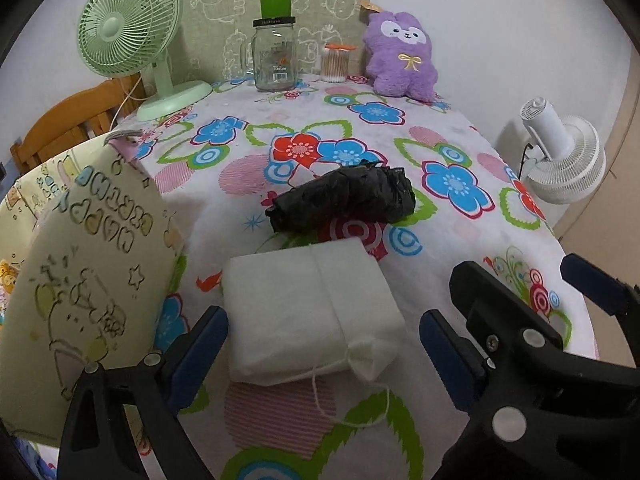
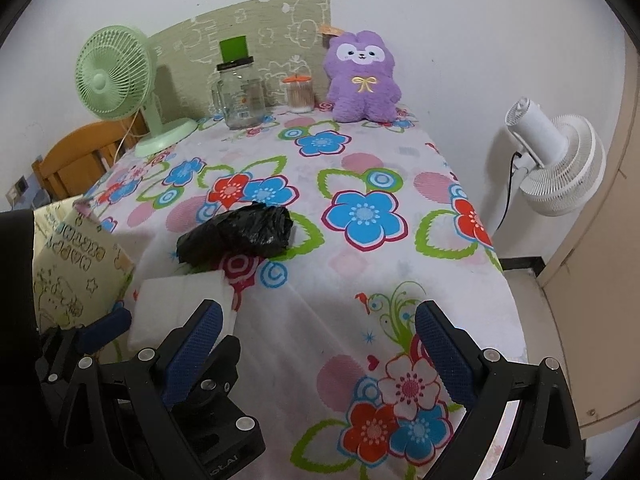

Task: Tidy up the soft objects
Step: 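Move both tools toward the white cloth bundle and black bag on the table, then grasp the white cloth bundle with the left tool while the right tool grasps the black bag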

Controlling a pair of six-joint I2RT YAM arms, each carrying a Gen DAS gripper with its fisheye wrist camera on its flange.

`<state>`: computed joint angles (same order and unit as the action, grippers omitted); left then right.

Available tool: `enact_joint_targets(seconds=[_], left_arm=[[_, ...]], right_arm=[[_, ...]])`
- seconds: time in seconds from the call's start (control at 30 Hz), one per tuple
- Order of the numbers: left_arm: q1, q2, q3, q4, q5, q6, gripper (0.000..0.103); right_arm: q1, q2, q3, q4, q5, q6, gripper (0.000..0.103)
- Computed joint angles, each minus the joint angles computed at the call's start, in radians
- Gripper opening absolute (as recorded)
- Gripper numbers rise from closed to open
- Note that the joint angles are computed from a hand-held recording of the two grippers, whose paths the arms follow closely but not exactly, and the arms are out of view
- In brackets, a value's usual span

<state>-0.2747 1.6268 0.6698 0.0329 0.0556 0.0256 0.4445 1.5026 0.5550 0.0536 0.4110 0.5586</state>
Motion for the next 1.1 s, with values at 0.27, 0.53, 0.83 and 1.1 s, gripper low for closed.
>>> enact_joint_targets(seconds=[0.27,0.53,0.83,1.1], left_arm=[[-0.013,0.077,0.061,-0.024,-0.031,-0.022,0.097],[-0.014,0.098,0.087,-0.062,-0.026,-0.021,0.097],[0.002,0.088,0.08,-0.056,-0.009,0.005,0.084],[0.012,0.066,0.069,-0.041,-0.041,0.002,0.082]], right_arm=[[-0.053,0.068,0.031,0.033,-0.049,-0.033,0.099],[-0.073,0.105,0.044,0.054,-0.087,-0.043,0.099],[-0.064,0.102,0.045,0.061,-0.095,-0.051,0.099],[-0.047,0.1,0.069,0.049,-0.087,-0.093,0.099]])
